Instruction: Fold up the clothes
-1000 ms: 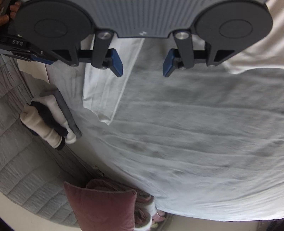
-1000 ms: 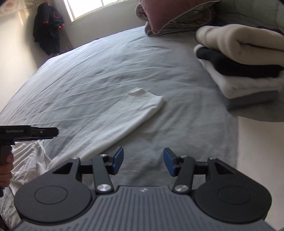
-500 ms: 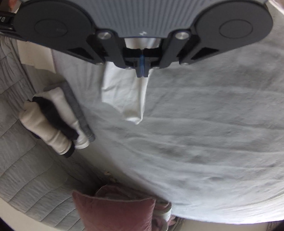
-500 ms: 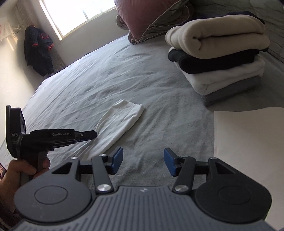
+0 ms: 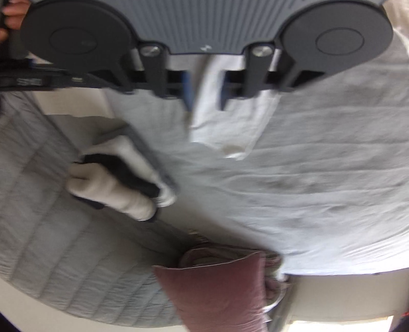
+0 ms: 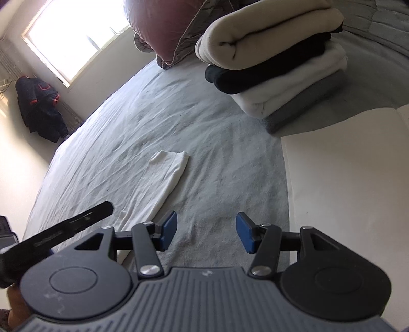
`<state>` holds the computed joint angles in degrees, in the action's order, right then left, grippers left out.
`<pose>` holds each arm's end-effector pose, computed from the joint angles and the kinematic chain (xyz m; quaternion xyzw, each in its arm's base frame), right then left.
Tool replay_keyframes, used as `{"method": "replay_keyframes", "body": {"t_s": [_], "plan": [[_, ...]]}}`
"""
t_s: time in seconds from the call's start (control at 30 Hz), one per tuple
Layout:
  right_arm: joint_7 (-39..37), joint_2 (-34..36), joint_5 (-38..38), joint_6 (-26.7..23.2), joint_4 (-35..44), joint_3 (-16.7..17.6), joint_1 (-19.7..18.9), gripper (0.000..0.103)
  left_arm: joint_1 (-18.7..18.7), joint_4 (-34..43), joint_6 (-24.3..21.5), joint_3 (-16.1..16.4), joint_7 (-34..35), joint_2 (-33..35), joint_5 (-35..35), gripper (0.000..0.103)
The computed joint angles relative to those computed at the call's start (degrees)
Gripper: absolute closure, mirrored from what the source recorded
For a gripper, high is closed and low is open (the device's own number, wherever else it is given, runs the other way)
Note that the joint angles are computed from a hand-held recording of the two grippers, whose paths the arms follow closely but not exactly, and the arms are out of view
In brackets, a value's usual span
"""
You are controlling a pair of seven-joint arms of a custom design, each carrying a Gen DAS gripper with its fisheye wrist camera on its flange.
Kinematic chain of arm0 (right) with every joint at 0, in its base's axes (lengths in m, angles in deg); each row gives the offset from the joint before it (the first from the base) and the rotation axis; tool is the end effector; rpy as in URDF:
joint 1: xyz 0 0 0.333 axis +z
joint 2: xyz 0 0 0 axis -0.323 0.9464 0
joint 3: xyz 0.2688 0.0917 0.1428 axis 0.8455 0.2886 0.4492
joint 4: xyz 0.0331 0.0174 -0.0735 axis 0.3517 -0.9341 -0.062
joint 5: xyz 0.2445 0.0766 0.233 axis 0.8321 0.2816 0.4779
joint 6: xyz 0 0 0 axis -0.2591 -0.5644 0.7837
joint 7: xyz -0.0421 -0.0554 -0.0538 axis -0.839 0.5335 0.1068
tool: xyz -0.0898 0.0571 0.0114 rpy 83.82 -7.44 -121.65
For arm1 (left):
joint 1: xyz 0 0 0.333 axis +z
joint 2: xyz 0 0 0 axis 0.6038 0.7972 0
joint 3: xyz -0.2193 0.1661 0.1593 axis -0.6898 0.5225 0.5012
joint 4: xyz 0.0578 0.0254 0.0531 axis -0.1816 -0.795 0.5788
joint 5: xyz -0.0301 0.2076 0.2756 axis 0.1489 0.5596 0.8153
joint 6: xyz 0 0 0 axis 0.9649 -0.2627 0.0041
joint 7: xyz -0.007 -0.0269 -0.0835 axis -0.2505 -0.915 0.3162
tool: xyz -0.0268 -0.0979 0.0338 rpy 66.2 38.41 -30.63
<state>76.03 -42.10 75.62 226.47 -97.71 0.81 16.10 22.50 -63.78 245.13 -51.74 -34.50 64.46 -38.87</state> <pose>0.5244 0.4123 0.5165 -0.6412 0.6428 -0.0104 0.4189 0.4907 -0.2796 0.5176 -0.6632 0.5984 -0.4088 0.1869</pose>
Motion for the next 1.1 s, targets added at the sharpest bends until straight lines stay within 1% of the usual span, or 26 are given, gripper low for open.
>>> {"method": "replay_keyframes", "body": {"t_s": [0.07,0.1,0.2,0.27,0.37,0.4,0.43,0.5,0.53,0.57,0.6,0.67,0.77,0.87,0.97,1.1], "plan": [[-0.57,-0.2,0.19,0.7,-0.32,0.31,-0.15,0.043,-0.08,0.8,-2.84,0.15,0.1,0.96,-0.09,0.052],[-0.78,-0.16,0.16,0.94,-0.3,0.3,-0.13,0.043,-0.11,1.39,-4.42,0.12,0.7,1.64,-0.65,0.051],[-0.78,0.32,0.23,1.27,0.26,0.06,-0.01,0.041,-0.33,3.19,-6.01,1.03,-0.47,4.01,-0.31,0.05],[-0.42,0.96,0.63,0.64,1.14,-0.02,-0.09,0.041,-0.55,4.45,-6.99,1.73,-1.16,5.62,-0.25,0.051],[-0.19,1.6,1.61,-0.05,1.94,0.24,-0.57,0.041,-0.99,5.94,-4.93,2.89,-3.78,7.31,0.16,0.053],[-0.08,1.67,1.88,-0.06,1.97,0.27,-0.66,0.041,-0.78,6.25,-3.55,2.93,-3.39,7.89,-0.41,0.055],[0.04,1.7,2.09,0.01,1.97,0.28,-0.72,0.041,-0.7,6.6,-2.73,2.92,-2.7,8.44,-1.21,0.06],[0.15,1.55,2.39,0.16,1.69,0.3,-0.81,0.041,-0.84,7.2,-1.46,3.03,-1.42,9.37,-2.89,0.079],[0.09,1.47,2.56,0.19,1.55,0.4,-0.89,0.041,-0.98,7.26,-1.23,3.1,-0.94,9.53,-3.88,0.098],[0.0,1.4,2.75,0.2,1.42,0.52,-0.99,0.041,-1.82,7.06,-0.54,4.02,-2.13,9.3,-3.21,0.101],[-0.26,1.32,3.02,0.25,1.26,0.76,-1.17,0.041,-2.69,6.85,0.2,4.98,-3.74,9.03,-2.09,0.101],[-0.99,1.24,3.68,0.25,1.08,1.35,-1.58,0.041,-5.34,6.42,3.38,8.3,-10.62,8.1,4.65,0.101],[-2.06,1.11,5.18,0.43,0.74,2.24,-2.25,0.041,-6.06,5.53,6.78,8.71,-14.59,6.37,9.76,0.101],[-3.1,0.96,7.88,1.01,0.27,3.57,-3.36,0.041,-6.57,4.69,8.71,7.97,-17.68,4.36,14.67,0.101],[-5.23,0.63,12.1,1.94,-0.56,5.88,-5.25,0.041,-7.85,4.5,9.72,7.58,-26.83,2.17,25.39,0.101],[-7.82,-0.18,15.8,2.07,-1.83,7.2,-6.29,0.041,-8.26,3.61,9.21,4.27,-38.78,-0.48,38.59,0.101]]}}
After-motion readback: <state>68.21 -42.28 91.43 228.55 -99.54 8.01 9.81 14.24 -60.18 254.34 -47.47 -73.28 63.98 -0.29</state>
